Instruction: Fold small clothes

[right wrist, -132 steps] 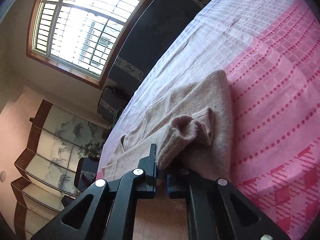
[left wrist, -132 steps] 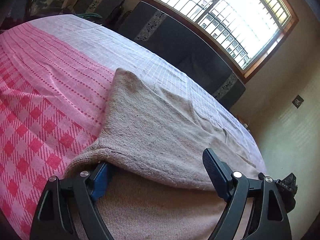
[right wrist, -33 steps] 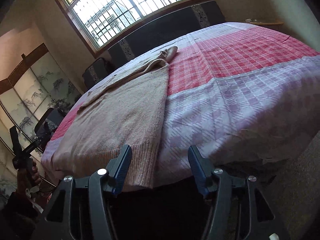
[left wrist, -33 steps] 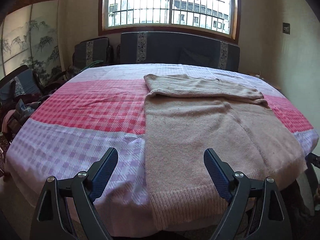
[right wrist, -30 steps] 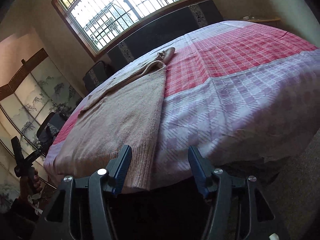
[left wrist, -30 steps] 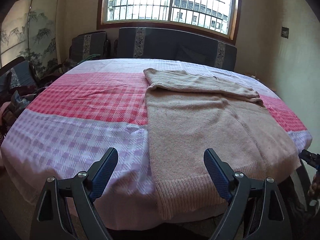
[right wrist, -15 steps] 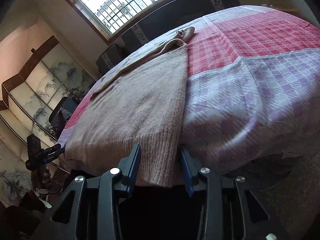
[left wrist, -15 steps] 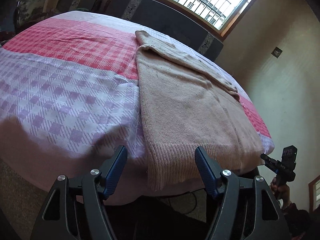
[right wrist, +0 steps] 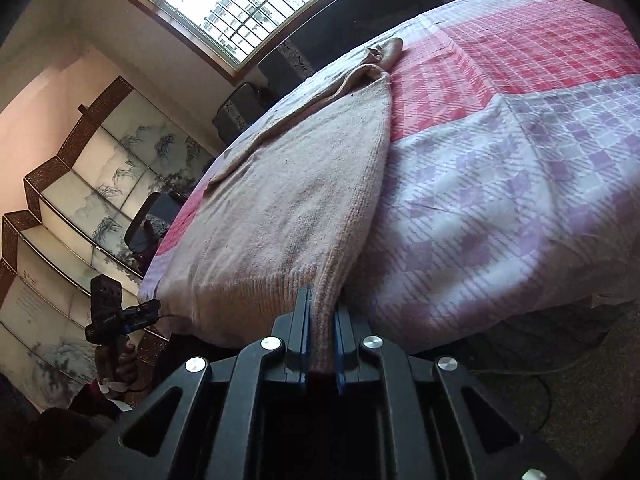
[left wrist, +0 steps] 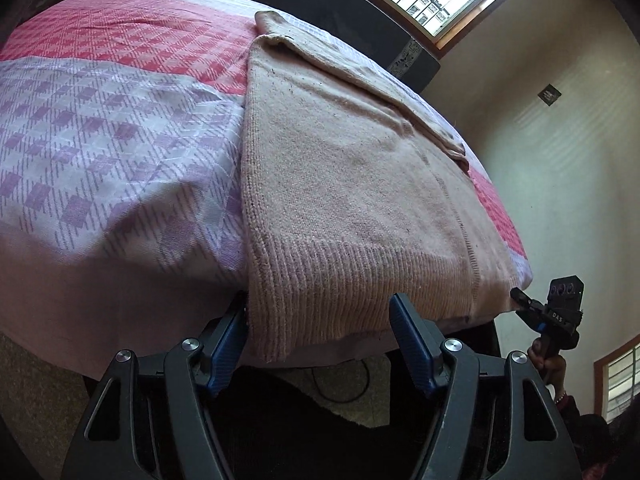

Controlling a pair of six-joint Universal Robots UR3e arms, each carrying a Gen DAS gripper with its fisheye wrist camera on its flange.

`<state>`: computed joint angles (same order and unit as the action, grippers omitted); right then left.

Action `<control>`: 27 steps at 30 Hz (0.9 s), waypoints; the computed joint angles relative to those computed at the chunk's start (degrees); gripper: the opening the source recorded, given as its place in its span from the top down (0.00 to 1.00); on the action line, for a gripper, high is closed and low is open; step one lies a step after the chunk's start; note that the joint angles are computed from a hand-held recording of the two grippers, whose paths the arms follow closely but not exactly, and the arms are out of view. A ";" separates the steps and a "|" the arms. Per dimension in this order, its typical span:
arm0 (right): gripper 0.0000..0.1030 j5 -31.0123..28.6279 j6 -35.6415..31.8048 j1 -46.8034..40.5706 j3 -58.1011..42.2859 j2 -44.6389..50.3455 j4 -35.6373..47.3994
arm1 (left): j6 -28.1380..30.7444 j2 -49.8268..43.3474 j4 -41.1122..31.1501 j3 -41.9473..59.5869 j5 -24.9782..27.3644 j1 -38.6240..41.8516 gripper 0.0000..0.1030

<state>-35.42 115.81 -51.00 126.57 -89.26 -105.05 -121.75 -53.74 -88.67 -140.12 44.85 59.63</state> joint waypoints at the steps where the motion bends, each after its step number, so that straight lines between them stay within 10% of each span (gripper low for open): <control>1: 0.87 -0.22 0.30 0.39 -0.43 0.28 0.15 | -2.37 0.89 3.13 -0.75 0.79 -1.37 0.70; 2: 0.87 -0.49 1.23 0.74 -0.26 0.28 -1.06 | -5.02 0.67 7.20 -1.30 2.47 -3.51 0.90; 10: 0.93 -1.54 3.67 2.20 1.04 0.01 -4.38 | -1.65 13.81 -6.68 0.86 -0.02 1.10 0.93; 18: 0.93 6.72 -12.57 -2.19 -11.27 1.41 29.00 | 10.52 19.79 -29.40 11.30 -8.83 7.92 0.94; 27: 0.93 9.13 -14.48 -0.59 -15.52 2.07 35.36 | 2.12 19.62 -17.65 8.61 -10.95 5.58 0.95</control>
